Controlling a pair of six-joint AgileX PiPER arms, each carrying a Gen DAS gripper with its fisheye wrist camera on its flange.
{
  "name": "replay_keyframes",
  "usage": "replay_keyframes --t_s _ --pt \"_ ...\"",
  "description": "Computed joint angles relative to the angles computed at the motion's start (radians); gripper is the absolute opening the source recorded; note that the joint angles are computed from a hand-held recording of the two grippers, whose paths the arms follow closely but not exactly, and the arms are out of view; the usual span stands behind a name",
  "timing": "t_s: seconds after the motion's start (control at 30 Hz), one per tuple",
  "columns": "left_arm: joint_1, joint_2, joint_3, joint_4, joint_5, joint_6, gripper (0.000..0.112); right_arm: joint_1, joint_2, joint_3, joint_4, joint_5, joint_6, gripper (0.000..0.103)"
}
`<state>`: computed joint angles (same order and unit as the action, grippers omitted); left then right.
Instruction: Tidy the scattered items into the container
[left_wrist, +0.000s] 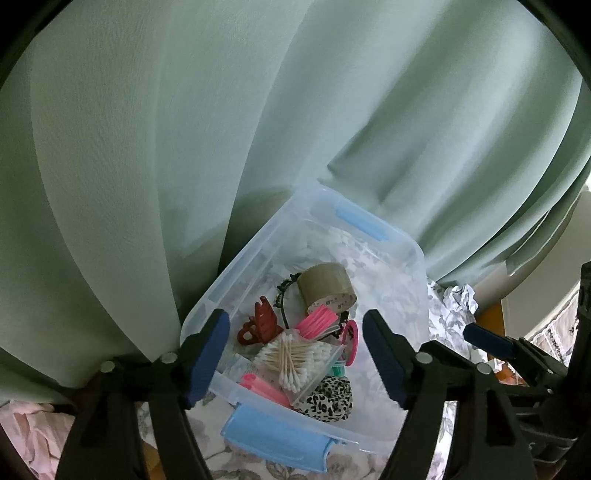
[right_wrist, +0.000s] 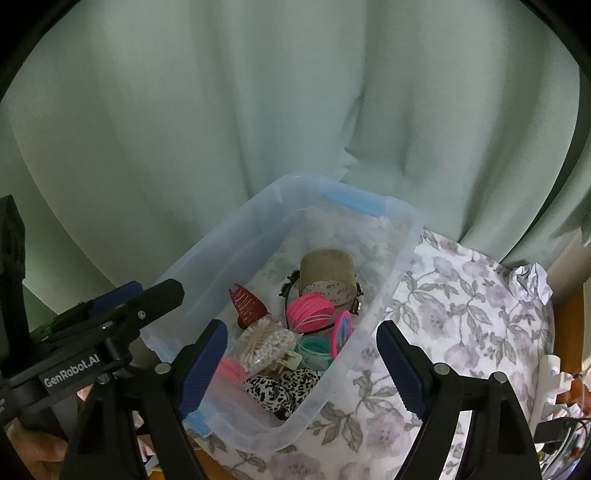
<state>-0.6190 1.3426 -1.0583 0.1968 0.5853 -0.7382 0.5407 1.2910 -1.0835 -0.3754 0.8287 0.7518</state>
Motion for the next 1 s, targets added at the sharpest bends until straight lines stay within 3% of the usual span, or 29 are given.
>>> replay_keyframes --t_s 0.3,0.63,0.83,1.0 --pt "0.004 -0.018 0.012 0.001 -0.01 0.006 0.094 -0.025 -0.039 0.029 0.021 -0.005 0.008 0.103" --pt "-0.016 -0.016 -0.001 0.033 0.007 0.001 0.096 -0.024 -0.048 0.032 0.022 0.011 0.026 0.103" --pt "-0.052 -0.001 -0.039 0.088 0.081 -0.018 0.096 -0.026 -0.043 0.022 0.036 0.032 0.045 0.103" --pt "-0.149 0.051 -0.117 0.262 0.237 -0.116 0.096 -0.019 -0.037 0.01 0.037 0.057 0.066 0.103"
